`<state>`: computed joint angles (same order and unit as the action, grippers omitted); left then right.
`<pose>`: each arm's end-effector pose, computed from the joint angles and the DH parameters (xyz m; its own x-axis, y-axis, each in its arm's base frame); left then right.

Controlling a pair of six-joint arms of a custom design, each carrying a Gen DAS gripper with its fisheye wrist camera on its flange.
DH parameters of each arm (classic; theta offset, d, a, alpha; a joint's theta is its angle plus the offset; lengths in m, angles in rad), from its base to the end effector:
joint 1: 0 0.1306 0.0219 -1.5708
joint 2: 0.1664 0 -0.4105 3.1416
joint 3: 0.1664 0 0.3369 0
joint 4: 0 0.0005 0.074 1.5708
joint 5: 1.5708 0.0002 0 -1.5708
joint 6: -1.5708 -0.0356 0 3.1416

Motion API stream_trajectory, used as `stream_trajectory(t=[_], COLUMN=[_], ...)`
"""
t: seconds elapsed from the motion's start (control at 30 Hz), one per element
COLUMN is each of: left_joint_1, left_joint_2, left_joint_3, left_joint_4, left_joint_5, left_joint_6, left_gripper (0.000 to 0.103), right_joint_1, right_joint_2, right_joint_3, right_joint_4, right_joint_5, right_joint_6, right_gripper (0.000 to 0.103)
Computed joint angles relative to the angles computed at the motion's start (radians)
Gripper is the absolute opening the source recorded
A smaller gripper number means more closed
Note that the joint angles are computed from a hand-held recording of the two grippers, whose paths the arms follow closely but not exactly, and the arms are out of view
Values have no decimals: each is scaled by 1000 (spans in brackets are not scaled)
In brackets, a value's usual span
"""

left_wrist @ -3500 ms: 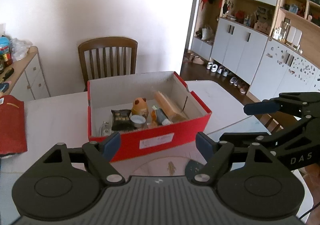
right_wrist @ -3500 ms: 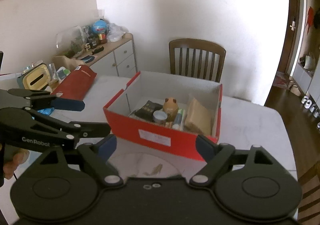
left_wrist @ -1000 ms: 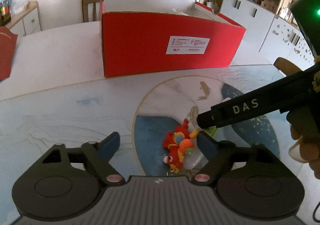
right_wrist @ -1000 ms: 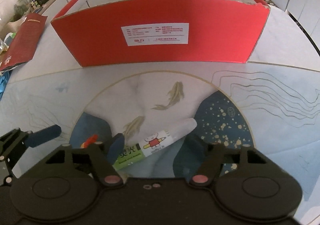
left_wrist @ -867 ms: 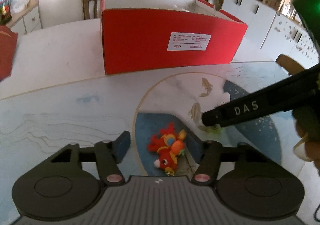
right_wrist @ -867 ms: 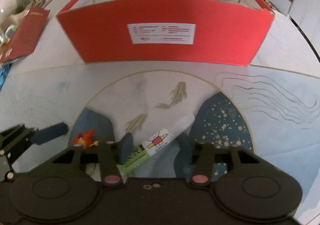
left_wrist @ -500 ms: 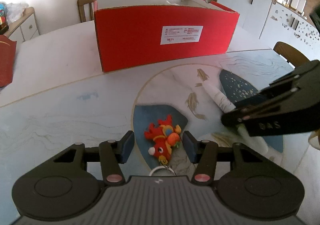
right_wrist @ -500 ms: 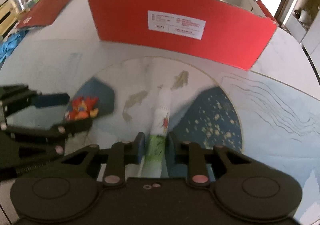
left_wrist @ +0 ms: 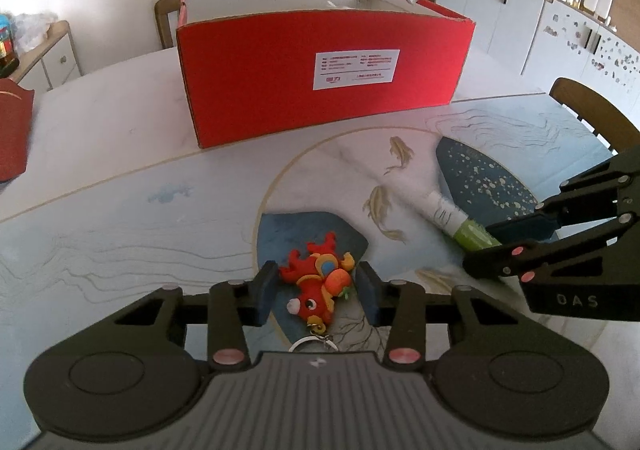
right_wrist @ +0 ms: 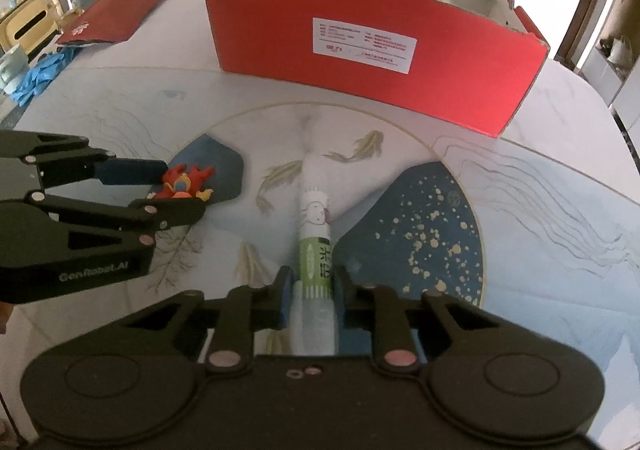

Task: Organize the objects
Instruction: 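Carry the plush keychain and glue stick over the red box with both tools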

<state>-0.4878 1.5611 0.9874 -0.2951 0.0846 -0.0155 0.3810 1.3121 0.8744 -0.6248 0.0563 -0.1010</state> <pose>0.3866 -0.2091 0.2695 -0.6664 0.3711 -0.6467 0.5256 0.8490 -0.0545 0.3187 0.1250 0.3008 -0.8417 -0.2287 -0.4892 -0.2623 0.9650 0.0002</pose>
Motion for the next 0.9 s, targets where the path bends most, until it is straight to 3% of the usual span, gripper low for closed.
stream_trajectory(t=[0.5, 0.9], left_joint_1=[3, -11], left_joint_2=[-53, -105], left_joint_3=[5, 54], left_joint_4=[-59, -95], left_joint_5=[85, 126], left_joint_6=[114, 171], left_gripper=[38, 38], right_joint_1=[-80, -118], right_joint_2=[-151, -234], right_joint_3=[-43, -9], right_joint_4=[0, -29], right_joint_5=[-154, -159], right_joint_6=[-112, -97], right_gripper=[20, 20])
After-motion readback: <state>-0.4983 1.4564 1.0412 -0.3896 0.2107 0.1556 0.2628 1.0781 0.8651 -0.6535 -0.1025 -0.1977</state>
